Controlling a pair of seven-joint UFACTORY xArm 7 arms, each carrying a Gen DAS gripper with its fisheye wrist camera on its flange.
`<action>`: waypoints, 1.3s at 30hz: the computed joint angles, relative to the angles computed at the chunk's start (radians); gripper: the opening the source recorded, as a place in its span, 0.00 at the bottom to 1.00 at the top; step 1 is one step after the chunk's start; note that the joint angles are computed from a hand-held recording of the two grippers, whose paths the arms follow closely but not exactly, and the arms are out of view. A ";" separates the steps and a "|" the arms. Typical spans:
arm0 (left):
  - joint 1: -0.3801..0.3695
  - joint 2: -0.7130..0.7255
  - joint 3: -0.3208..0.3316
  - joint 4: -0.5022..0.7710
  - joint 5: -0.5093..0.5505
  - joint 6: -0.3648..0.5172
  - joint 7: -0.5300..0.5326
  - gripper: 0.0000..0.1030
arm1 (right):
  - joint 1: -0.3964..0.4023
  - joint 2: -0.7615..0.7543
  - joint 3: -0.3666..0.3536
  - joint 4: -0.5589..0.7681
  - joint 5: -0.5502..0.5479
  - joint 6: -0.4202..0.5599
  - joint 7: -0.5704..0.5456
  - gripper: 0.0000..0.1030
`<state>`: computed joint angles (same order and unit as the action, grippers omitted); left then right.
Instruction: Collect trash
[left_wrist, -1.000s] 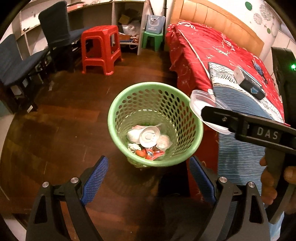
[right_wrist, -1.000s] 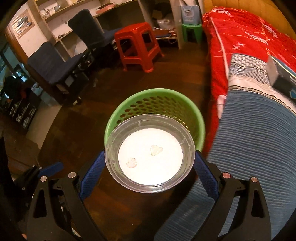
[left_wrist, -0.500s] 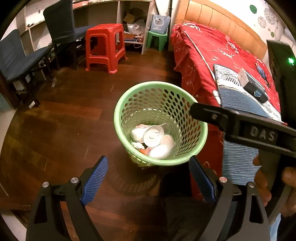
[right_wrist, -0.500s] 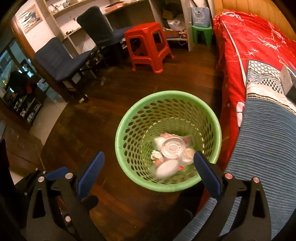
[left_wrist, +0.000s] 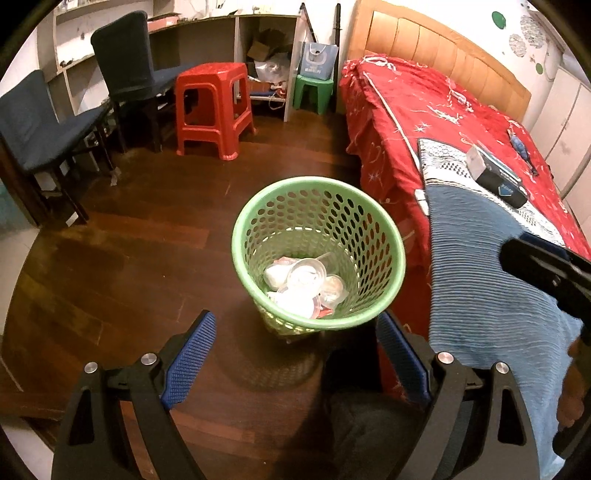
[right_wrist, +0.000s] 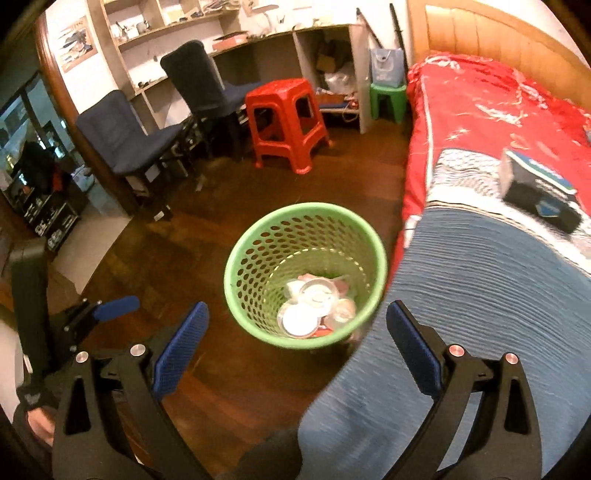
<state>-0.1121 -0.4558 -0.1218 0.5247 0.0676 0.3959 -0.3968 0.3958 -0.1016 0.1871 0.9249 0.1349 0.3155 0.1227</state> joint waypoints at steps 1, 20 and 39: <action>0.003 -0.013 -0.008 -0.001 0.006 0.008 -0.008 0.83 | -0.007 -0.024 0.004 -0.019 -0.024 0.001 0.022 0.93; -0.010 -0.228 -0.098 -0.008 0.073 0.117 -0.129 0.91 | -0.093 -0.505 0.066 -0.370 -0.195 0.082 0.314 0.93; -0.053 -0.304 -0.206 0.021 0.159 0.161 -0.222 0.92 | -0.121 -0.797 0.081 -0.505 -0.227 0.207 0.408 0.94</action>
